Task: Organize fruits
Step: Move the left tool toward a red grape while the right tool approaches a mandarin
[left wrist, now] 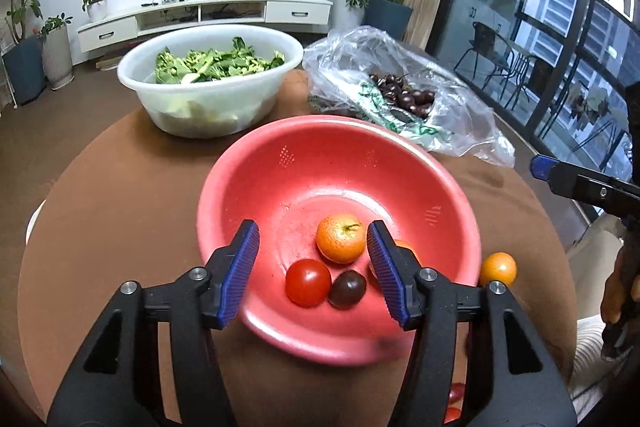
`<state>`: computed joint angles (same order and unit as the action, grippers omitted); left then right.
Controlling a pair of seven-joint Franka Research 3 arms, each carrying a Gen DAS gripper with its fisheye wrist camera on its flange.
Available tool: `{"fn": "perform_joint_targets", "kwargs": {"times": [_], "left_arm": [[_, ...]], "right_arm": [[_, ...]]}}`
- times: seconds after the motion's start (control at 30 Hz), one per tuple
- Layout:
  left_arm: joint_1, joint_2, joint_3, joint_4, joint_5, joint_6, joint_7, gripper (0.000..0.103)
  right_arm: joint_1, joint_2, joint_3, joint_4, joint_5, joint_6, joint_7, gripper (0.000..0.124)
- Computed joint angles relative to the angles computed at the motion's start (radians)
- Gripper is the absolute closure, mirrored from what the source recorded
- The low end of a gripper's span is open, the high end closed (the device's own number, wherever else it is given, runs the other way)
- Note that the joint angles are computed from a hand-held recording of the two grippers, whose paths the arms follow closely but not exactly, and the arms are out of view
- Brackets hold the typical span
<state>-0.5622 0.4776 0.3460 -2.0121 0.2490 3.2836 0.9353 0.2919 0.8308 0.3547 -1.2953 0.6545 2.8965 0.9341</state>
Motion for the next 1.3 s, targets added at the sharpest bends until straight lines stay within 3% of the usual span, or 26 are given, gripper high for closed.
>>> {"fn": "perform_joint_targets", "kwargs": {"times": [0.17,0.3,0.37,0.43,0.6,0.73,0.87,1.03,1.3], "left_arm": [[-0.247,-0.054,0.215,-0.143,-0.097,0.077,0.007,0.049],[-0.463,-0.096,0.374,-0.262,-0.235,0.128,0.061,0.049],[-0.545,-0.119,0.42,-0.318,-0.304,0.157,0.091,0.049],[-0.583,-0.141,0.425,-0.356,-0.354,0.175,0.115,0.049],[-0.565,-0.147,0.35,-0.365,-0.406,0.156,0.163,0.046],[-0.432,-0.127,0.204,-0.311,-0.393,0.123,0.161,0.046],[-0.355,-0.085,0.121,-0.241,-0.413,0.085,0.19,0.046],[-0.272,-0.036,0.055,-0.159,-0.397,0.038,0.174,0.046],[-0.196,0.011,0.013,-0.087,-0.282,-0.002,0.094,0.046]], "right_arm": [[-0.06,-0.082,0.048,-0.177,0.048,0.117,-0.065,0.065],[-0.07,-0.098,0.045,-0.239,0.042,0.139,-0.053,0.065],[-0.069,-0.099,0.04,-0.247,0.034,0.136,-0.042,0.065],[-0.068,-0.106,0.039,-0.26,0.024,0.143,-0.038,0.065],[-0.043,-0.116,0.012,-0.282,-0.018,0.147,-0.012,0.064],[-0.009,-0.118,-0.032,-0.289,-0.063,0.142,0.036,0.063],[-0.019,-0.118,-0.022,-0.298,-0.08,0.153,0.053,0.063],[0.001,-0.12,-0.052,-0.302,-0.116,0.145,0.098,0.061],[0.038,-0.107,-0.108,-0.279,-0.173,0.094,0.174,0.061]]}}
